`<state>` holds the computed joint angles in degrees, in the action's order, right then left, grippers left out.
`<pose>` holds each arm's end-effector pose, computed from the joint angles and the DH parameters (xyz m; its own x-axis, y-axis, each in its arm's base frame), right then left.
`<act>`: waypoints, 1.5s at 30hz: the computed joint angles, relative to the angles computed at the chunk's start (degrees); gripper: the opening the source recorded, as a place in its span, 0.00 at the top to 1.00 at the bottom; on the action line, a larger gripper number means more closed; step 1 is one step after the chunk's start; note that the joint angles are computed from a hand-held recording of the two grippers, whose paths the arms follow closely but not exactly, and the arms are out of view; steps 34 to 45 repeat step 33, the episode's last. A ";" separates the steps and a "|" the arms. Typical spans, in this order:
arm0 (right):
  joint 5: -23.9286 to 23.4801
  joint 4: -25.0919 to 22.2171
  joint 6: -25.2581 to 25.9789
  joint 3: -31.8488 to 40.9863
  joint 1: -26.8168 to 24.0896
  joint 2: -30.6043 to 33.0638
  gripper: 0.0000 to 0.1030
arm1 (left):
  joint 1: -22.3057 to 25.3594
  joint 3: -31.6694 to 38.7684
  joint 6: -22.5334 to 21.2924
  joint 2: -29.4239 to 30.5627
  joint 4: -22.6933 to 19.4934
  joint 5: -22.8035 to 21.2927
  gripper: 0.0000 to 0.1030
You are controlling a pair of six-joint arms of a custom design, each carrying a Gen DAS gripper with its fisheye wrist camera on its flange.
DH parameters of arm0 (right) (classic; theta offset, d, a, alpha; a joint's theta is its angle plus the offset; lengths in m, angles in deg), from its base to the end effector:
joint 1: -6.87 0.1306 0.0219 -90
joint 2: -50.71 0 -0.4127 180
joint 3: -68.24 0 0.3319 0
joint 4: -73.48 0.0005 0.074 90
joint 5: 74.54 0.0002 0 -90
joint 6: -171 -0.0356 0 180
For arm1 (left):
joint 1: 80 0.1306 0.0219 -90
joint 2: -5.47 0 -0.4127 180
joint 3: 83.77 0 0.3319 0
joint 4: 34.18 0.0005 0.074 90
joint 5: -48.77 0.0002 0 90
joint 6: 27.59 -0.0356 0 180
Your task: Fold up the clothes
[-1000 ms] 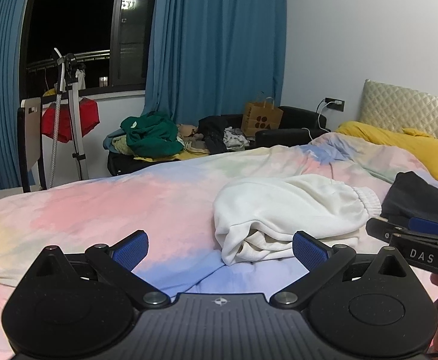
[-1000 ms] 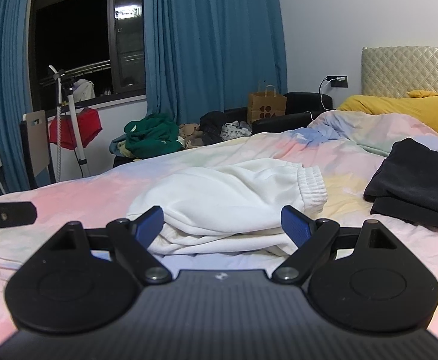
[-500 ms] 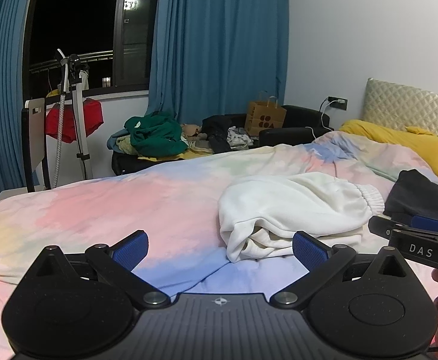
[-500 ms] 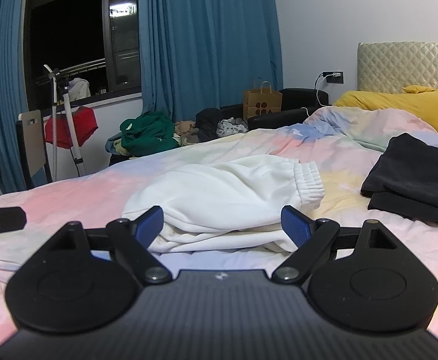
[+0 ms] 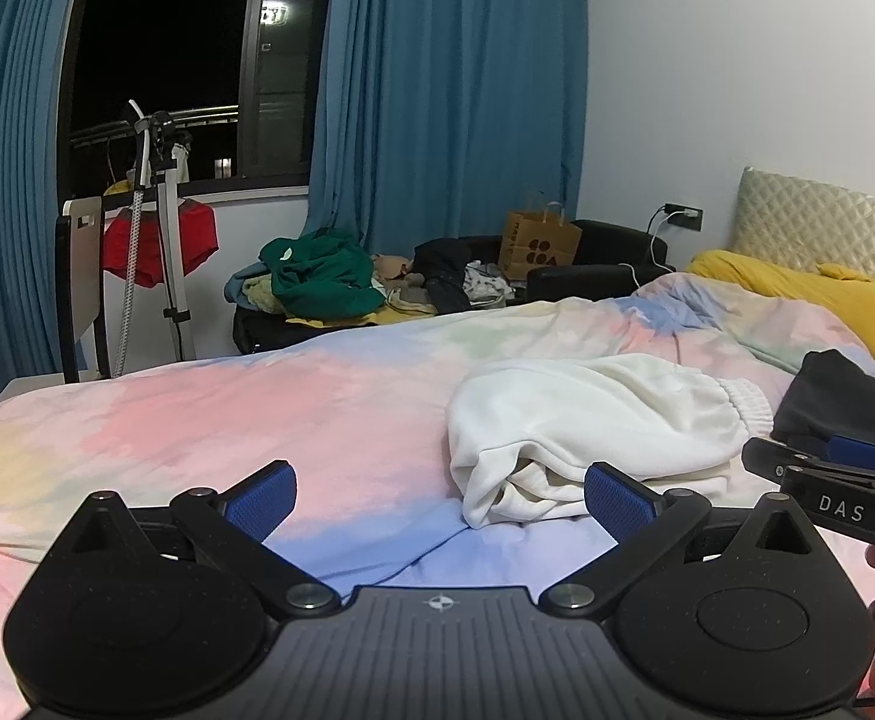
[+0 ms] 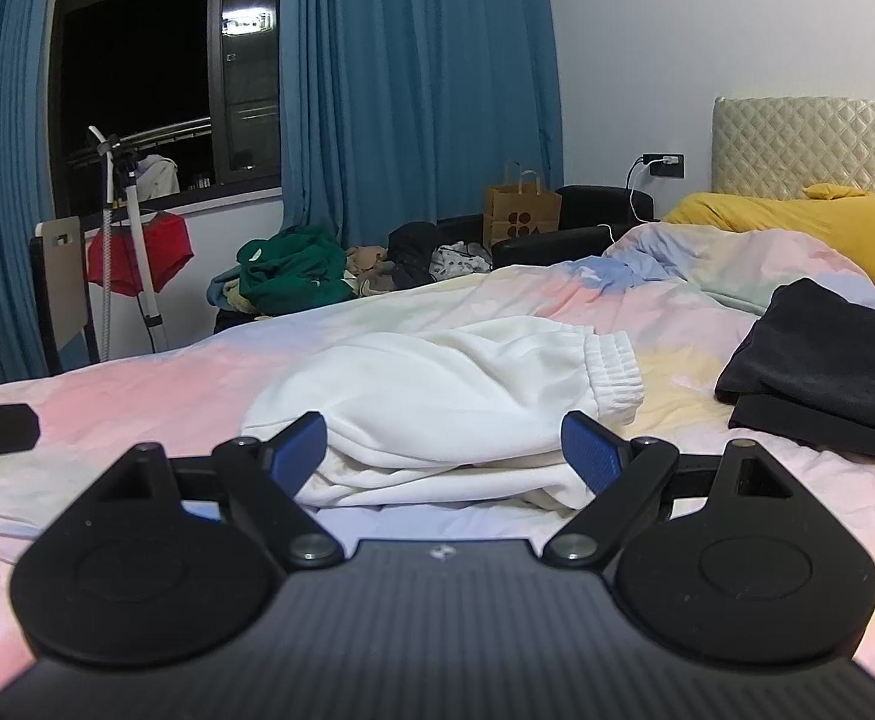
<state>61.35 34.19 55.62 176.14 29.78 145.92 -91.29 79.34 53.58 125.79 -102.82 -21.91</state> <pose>0.4444 0.1595 0.5701 -0.2353 0.2244 -0.9457 0.4663 0.8798 0.0928 0.5571 -0.1237 0.6652 -0.3493 0.2175 -0.9114 0.5367 0.8438 -0.0044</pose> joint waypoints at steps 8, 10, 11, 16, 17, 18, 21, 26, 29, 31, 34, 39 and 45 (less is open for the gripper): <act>-0.37 -0.42 -0.13 0.21 -0.18 0.04 0.16 | -0.44 -5.07 -2.00 -2.25 3.75 -1.47 0.00; -0.37 -0.44 -0.09 0.33 -0.16 0.10 0.16 | -0.61 -5.49 -2.01 -2.43 3.89 -1.49 0.00; -0.37 -0.45 -0.08 0.39 -0.14 0.13 0.16 | -0.62 -5.32 -1.85 -2.33 3.67 -1.32 0.00; -0.16 -0.47 -0.30 0.35 0.07 0.15 0.16 | -0.51 -4.81 -1.55 -2.02 3.18 -1.24 0.00; -0.19 -0.38 -0.20 0.34 0.06 0.14 0.16 | -0.43 -4.45 -1.41 -1.85 2.93 -1.08 0.00; -0.22 -0.26 -0.10 0.30 0.05 0.13 0.16 | -0.36 -4.36 -1.29 -1.81 2.86 -0.94 0.00; -0.18 0.06 0.10 0.04 0.10 0.01 0.16 | -0.23 -4.17 -1.10 -1.73 2.81 -0.84 0.00; -0.36 -0.24 -0.05 0.14 0.06 0.04 0.16 | -0.13 -4.79 -1.16 -2.03 2.87 -0.69 0.00; -0.46 -0.44 -0.07 0.39 -0.01 0.18 0.16 | -0.11 -4.44 -1.22 -1.83 2.50 -0.55 0.00; -0.43 -0.39 -0.01 0.35 0.03 0.17 0.16 | -0.03 -4.27 -1.23 -1.75 2.38 -0.41 0.00; -0.43 -0.39 -0.01 0.35 0.03 0.17 0.16 | -0.01 -4.12 -1.26 -1.68 2.35 -0.52 0.00; -0.43 -0.39 -0.01 0.35 0.03 0.17 0.16 | -0.01 -4.12 -1.26 -1.68 2.35 -0.52 0.00; -0.43 -0.39 -0.01 0.35 0.03 0.17 0.16 | -0.01 -4.12 -1.26 -1.68 2.35 -0.52 0.00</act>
